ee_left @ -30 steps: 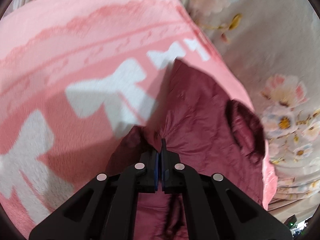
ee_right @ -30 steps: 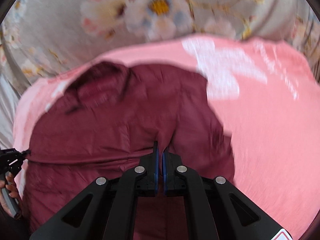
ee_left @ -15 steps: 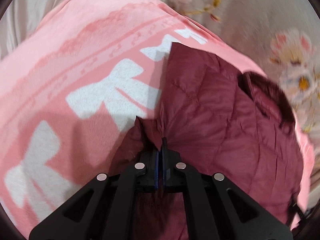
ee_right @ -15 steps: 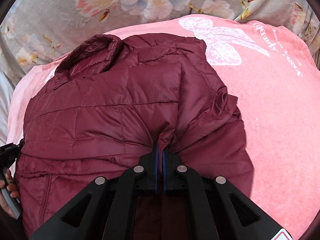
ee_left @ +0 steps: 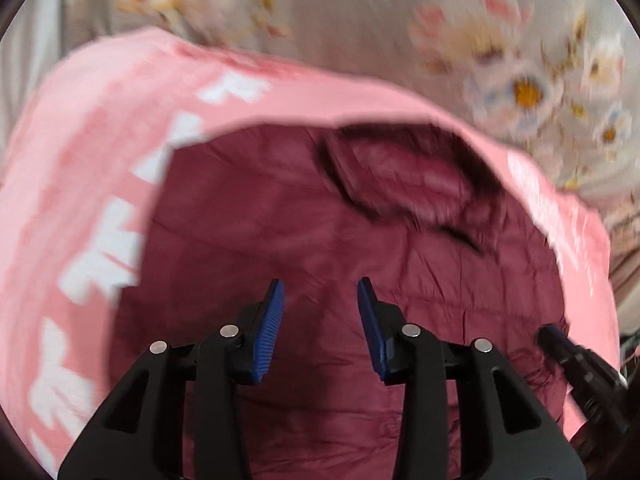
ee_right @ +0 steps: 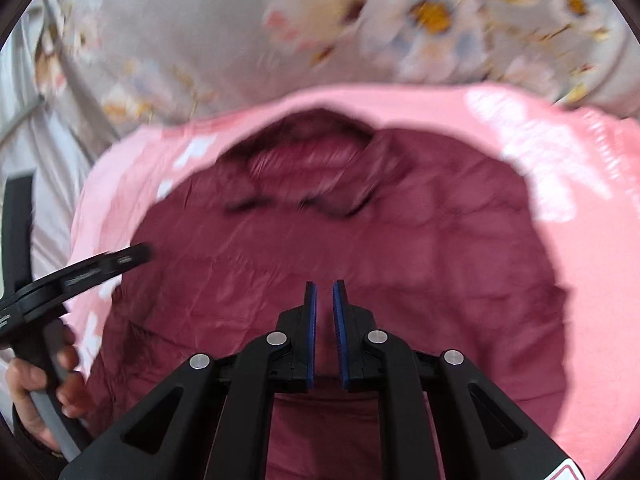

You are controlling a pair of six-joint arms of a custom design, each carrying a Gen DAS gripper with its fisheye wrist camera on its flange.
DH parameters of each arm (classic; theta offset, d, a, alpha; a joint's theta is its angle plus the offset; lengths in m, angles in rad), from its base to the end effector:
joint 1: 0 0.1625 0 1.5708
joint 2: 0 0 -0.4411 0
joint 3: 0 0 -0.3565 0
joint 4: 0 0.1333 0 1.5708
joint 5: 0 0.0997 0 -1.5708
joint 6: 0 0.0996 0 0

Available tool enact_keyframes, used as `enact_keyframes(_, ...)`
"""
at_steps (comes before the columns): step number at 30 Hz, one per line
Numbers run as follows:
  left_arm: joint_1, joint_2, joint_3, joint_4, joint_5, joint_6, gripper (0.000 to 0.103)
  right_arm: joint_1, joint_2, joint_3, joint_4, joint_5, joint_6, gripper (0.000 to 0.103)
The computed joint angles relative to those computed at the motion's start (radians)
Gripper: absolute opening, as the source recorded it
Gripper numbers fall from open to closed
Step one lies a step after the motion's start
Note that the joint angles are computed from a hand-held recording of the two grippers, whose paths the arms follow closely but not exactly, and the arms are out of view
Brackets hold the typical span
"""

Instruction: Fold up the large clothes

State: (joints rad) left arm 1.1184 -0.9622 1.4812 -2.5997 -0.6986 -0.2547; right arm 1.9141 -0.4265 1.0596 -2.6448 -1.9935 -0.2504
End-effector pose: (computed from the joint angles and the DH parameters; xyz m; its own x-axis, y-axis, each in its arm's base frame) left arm -0.1088 -0.7032 0.3403 -0.8140 -0.2510 -0.5238 0.1823 0.7458 -0.6407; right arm 0.3624 -0.7391 0.0945 -0.8136 -0.3487 0.4652 -0.5223 0.7898 -0.3215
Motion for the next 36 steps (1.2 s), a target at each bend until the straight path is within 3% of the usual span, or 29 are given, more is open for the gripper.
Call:
enact_keyframes(3,0.011,0.018,0.031,0.014,-0.026,-0.023,0.037,-0.009,0.001,0.043,0.013,0.0,0.005,0.011)
enact_keyframes(11,0.007,0.015,0.138,-0.109,0.011,0.024,0.036,-0.042,-0.037,0.181,-0.063,0.029,0.04,0.003)
enact_keyframes(17,-0.008,0.049,0.167,-0.229,0.093,0.124,0.037,-0.042,-0.037,0.235,-0.183,0.022,-0.007,0.002)
enact_keyframes(21,-0.008,0.053,0.178,-0.287,0.096,0.157,0.037,-0.038,-0.022,0.224,-0.202,0.008,-0.033,0.002)
enact_keyframes(23,-0.005,0.024,0.179,-0.237,0.057,0.119,0.039,-0.041,-0.027,0.216,-0.183,0.023,-0.009,0.003)
enact_keyframes(24,-0.005,-0.002,0.173,-0.186,0.024,0.082,0.041,-0.038,-0.04,0.207,-0.137,0.025,0.008,0.008)
enact_keyframes(26,-0.005,-0.034,0.157,-0.184,-0.029,0.067,0.061,-0.035,-0.068,0.206,-0.133,0.063,0.018,0.01)
enact_keyframes(29,-0.001,-0.037,0.073,-0.198,-0.099,0.078,0.071,-0.029,-0.059,0.114,-0.113,0.091,0.031,0.016)
enact_keyframes(31,0.021,-0.016,-0.015,-0.16,-0.181,0.05,0.077,-0.036,-0.028,0.016,-0.081,0.142,0.068,0.042)
enact_keyframes(33,0.063,0.031,-0.142,-0.065,-0.266,-0.027,0.077,-0.05,0.022,-0.092,-0.069,0.184,0.127,0.054)
enact_keyframes(36,0.138,0.093,-0.282,0.048,-0.444,-0.159,0.077,-0.078,0.101,-0.247,0.008,0.243,0.231,0.055)
